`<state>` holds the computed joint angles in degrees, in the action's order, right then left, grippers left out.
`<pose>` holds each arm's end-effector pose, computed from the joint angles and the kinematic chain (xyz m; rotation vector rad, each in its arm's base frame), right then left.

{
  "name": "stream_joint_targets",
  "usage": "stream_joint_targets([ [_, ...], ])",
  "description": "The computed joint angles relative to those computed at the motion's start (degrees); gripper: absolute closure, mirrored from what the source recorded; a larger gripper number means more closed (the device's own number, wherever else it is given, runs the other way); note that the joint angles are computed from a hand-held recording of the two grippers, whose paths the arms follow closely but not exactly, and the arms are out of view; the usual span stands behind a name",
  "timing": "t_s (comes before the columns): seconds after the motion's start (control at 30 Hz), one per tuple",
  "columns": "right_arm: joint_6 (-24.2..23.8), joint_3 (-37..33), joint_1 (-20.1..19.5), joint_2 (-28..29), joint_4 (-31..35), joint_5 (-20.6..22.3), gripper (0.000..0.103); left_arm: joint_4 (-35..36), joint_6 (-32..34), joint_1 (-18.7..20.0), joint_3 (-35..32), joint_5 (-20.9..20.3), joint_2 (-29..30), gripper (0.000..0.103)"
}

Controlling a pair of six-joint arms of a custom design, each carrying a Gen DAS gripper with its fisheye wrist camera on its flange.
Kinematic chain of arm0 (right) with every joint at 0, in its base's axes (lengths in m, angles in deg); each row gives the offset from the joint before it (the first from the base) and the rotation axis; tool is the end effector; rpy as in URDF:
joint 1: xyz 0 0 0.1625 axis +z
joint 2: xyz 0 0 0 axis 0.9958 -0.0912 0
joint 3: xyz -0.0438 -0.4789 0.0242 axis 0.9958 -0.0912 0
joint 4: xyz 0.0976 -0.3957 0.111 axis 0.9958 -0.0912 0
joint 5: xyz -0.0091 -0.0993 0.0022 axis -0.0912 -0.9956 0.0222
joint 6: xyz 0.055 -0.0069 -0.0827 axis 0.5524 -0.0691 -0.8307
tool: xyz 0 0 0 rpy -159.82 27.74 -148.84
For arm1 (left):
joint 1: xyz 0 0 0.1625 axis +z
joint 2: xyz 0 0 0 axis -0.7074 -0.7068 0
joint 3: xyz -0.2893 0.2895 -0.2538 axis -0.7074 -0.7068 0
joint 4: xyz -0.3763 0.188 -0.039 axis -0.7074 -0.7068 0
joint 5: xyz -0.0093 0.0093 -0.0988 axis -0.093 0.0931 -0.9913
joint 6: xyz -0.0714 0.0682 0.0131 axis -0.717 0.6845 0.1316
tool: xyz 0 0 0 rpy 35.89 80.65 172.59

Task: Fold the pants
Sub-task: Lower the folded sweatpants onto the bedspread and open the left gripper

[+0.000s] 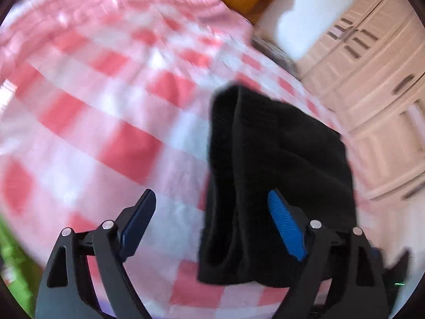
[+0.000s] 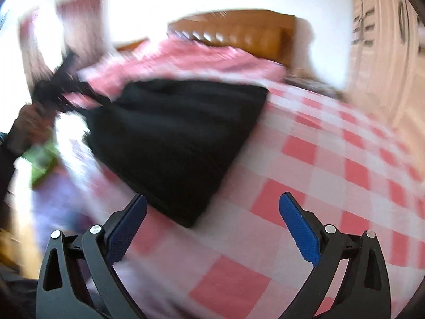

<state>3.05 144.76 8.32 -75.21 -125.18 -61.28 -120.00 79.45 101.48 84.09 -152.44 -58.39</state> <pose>0.1124 -0.4610 0.3469 0.3162 -2.2610 1.0787 -0.3435 -0.8391 0.1030 0.6140 2.6685 -0.4780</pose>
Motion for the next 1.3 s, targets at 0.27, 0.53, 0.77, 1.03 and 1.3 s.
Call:
stream_joint_targets([
  [0.27, 10.65, -17.57, -11.21, -2.24, 23.45, 25.93, 0.004, -23.61, 16.65, -8.16, 10.53, 3.40, 0.27, 0.005],
  [0.53, 15.66, -37.74, -13.02, 9.97, 45.03, 35.69, 0.004, -20.17, 12.86, -5.42, 10.14, 7.84, 3.81, 0.013],
  [0.77, 19.58, -42.44, -11.65, 14.01, 43.86, 31.26, 0.004, -12.64, 3.52, 0.03, 7.19, -3.94, 2.71, 0.001],
  [1.03, 5.29, -27.90, -4.48, 9.11, 23.48, 13.59, 0.004, -36.41, 15.17, -7.72, 16.51, 11.09, 0.26, 0.004],
  [1.3, -3.83, -21.48, -3.59, 8.79, 21.96, 9.07, 0.004, -13.27, 15.14, -7.10, -0.15, 0.24, 7.77, 0.002],
])
